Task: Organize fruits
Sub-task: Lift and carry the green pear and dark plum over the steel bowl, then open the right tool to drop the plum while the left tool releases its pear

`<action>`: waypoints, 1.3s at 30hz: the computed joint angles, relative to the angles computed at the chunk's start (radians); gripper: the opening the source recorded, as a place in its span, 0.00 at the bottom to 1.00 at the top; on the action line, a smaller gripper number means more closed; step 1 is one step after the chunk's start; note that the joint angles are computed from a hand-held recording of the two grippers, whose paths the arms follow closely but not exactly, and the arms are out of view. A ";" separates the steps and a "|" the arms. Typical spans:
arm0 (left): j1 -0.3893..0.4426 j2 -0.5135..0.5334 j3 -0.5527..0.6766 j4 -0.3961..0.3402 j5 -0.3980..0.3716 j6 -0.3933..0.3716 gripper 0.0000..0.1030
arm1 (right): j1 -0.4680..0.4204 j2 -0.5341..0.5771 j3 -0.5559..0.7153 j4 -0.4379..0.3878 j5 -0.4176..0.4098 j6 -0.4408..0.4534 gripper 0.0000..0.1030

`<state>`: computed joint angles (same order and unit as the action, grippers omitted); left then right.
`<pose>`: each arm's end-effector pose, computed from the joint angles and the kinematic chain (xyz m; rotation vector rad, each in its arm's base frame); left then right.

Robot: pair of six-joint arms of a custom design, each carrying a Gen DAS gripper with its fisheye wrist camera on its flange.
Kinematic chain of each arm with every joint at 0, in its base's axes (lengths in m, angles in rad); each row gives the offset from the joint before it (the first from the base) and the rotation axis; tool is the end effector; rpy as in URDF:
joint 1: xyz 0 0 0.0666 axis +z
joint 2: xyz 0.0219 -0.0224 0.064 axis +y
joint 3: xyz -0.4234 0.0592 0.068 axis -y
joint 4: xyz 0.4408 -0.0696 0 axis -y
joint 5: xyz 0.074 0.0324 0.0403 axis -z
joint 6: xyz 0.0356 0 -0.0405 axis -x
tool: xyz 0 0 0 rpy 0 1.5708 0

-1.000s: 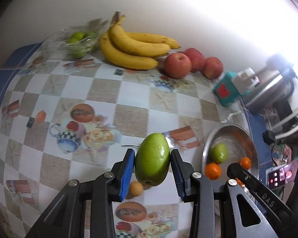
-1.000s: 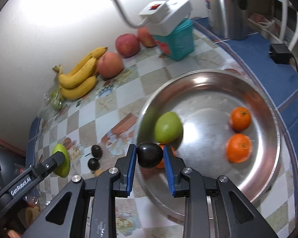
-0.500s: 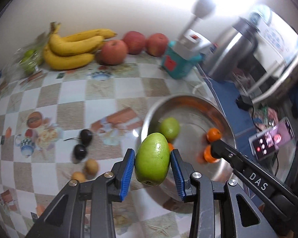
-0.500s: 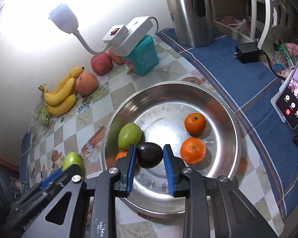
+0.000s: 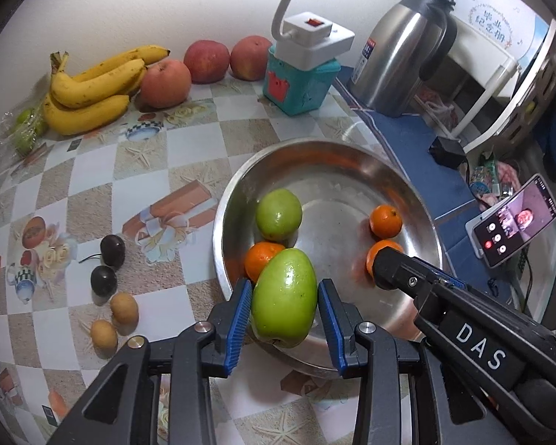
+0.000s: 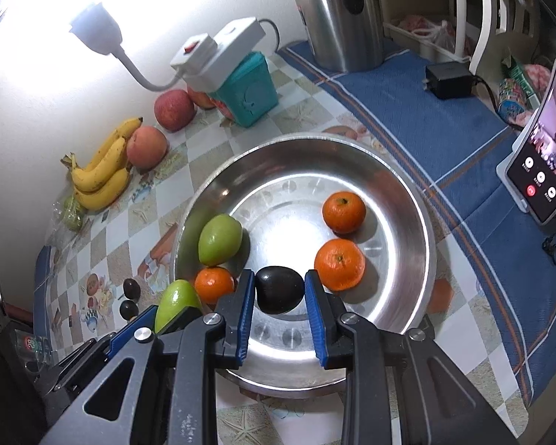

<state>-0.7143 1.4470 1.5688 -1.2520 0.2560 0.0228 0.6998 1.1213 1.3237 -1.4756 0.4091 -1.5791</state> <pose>0.3872 -0.3482 0.5145 1.0136 2.5784 -0.5559 0.2863 0.2221 0.5281 1.2006 2.3592 0.1308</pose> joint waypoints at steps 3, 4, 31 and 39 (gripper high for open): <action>-0.005 0.004 -0.009 0.008 -0.004 -0.004 0.39 | -0.007 -0.004 -0.017 0.015 -0.023 -0.002 0.28; -0.007 0.004 -0.011 0.011 -0.006 -0.006 0.39 | -0.011 -0.007 -0.025 0.024 -0.029 0.000 0.28; -0.037 0.031 -0.034 0.015 -0.021 -0.041 0.39 | -0.058 -0.007 -0.087 0.115 -0.131 0.013 0.29; -0.035 0.034 -0.030 0.010 -0.020 -0.037 0.39 | -0.061 0.000 -0.082 0.100 -0.134 0.003 0.29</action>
